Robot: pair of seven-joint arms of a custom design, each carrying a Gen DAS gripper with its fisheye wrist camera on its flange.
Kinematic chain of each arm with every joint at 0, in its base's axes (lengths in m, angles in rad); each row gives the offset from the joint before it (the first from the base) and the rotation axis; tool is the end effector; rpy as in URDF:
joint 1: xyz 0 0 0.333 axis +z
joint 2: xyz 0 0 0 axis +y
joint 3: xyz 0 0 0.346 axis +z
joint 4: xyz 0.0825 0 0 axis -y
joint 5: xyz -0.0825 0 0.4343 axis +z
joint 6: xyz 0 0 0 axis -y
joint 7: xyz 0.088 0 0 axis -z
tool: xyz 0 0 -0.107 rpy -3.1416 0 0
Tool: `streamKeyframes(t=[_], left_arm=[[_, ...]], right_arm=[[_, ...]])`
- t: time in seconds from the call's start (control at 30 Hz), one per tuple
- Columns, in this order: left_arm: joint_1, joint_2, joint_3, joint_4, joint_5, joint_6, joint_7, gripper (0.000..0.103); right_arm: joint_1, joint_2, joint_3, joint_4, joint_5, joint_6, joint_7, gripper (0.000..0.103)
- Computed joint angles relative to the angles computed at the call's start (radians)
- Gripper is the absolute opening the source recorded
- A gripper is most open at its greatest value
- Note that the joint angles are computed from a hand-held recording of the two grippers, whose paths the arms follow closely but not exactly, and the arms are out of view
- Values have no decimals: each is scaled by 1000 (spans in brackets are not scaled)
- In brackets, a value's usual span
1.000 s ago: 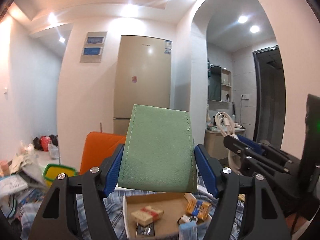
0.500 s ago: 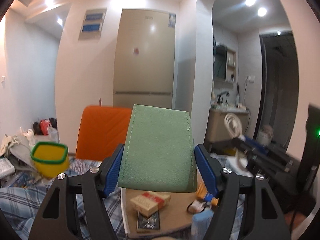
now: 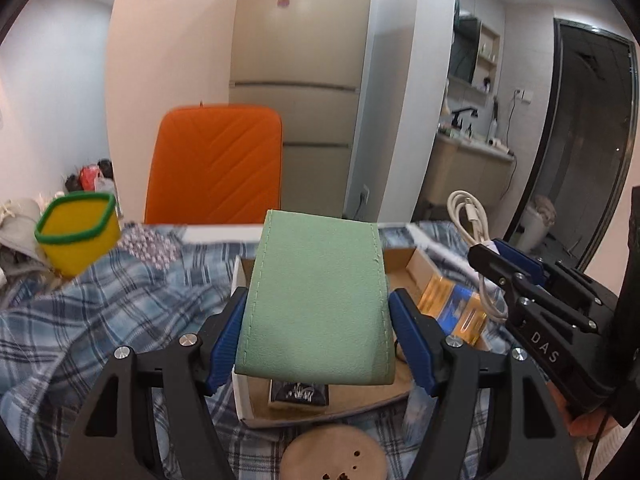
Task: Organize soft objects
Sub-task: 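Lower green card into box and open left tool while right tool releases cable inside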
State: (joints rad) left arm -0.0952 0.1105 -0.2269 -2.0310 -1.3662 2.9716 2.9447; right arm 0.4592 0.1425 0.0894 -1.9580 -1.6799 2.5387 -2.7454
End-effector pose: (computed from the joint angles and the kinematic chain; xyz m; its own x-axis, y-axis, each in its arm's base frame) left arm 0.6282 -0.1348 0.4494 -0.4454 -0.8886 0.1096 -0.5398 0.1688 -0.8247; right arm 0.5629 0.3554 0.4452 -0.1000 -0.9950 -0.0058 -0.3672 0.0423 -0.9292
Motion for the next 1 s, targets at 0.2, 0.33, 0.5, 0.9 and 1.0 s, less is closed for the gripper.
streamKeyframes(t=[0.2, 0.33, 0.5, 0.9, 1.0], left_arm=[[2, 40, 9, 3, 225, -22, -226, 69], [15, 57, 1, 3, 319, -32, -319, 69], [24, 74, -8, 0, 425, -44, -398, 69], [53, 94, -21, 20, 483, -97, -462, 69], [57, 101, -25, 27, 482, -92, -471, 69]], right_arm=[[-21, 71, -21, 40, 171, 110, -158, 23], [-11, 102, -38, 60, 271, 136, -268, 23], [11, 128, -58, 76, 352, 150, -360, 23], [30, 126, -81, 74, 373, 159, -365, 23], [30, 127, -82, 74, 380, 159, -369, 23]])
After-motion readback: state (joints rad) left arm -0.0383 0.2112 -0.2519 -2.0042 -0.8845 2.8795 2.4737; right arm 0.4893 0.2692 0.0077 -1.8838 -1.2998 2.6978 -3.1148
